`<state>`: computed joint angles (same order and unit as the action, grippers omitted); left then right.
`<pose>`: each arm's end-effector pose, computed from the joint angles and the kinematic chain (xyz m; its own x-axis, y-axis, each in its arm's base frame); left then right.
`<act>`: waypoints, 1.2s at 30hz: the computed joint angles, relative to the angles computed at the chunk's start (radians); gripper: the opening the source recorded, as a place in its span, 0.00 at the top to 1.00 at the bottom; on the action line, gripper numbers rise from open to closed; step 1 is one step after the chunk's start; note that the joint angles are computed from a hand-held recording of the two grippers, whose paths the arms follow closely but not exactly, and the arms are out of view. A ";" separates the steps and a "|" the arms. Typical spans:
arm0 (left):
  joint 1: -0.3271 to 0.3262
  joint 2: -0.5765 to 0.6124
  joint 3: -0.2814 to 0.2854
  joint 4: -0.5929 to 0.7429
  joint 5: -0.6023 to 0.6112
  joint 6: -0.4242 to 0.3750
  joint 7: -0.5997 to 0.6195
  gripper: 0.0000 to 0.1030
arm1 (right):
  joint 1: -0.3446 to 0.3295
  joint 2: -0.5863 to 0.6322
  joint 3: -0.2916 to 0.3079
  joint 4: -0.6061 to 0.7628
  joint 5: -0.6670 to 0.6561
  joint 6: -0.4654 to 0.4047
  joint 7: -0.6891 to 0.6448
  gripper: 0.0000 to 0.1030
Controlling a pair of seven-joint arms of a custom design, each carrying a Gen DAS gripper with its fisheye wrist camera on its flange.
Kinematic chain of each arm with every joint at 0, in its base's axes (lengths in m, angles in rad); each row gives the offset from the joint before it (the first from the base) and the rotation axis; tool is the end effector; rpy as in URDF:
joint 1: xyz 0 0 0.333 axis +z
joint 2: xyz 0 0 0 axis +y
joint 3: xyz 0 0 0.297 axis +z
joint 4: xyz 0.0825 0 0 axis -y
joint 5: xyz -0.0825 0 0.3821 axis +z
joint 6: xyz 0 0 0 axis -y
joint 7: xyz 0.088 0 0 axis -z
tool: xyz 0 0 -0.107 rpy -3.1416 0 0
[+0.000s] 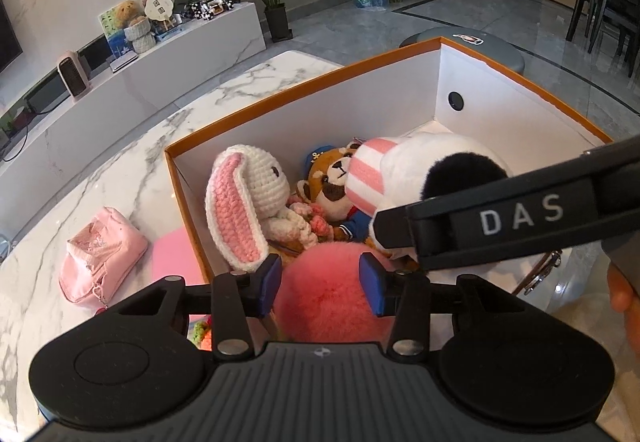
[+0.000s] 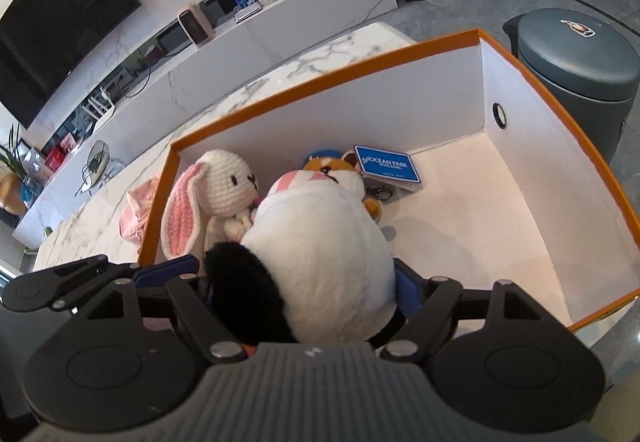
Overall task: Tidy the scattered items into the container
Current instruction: 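Lower the pink ball into the box with the left tool while the right tool lowers the white plush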
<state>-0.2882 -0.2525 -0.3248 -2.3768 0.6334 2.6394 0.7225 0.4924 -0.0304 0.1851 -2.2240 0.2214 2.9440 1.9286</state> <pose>0.3997 -0.3052 0.4486 -0.2060 -0.9670 -0.1500 -0.7446 0.2544 -0.6172 0.4514 0.3456 0.4567 0.2374 -0.8878 -0.3942 -0.8275 0.0277 -0.5608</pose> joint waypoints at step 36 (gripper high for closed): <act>-0.001 -0.008 0.009 -0.013 -0.048 0.008 0.035 0.61 | -0.016 -0.035 -0.005 0.017 -0.013 -0.097 0.004 0.49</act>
<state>-0.2893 -0.2600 -0.3154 -2.3895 0.5857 2.6476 0.7576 0.4764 -0.0655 0.1801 -2.2067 0.2079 2.8467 1.9324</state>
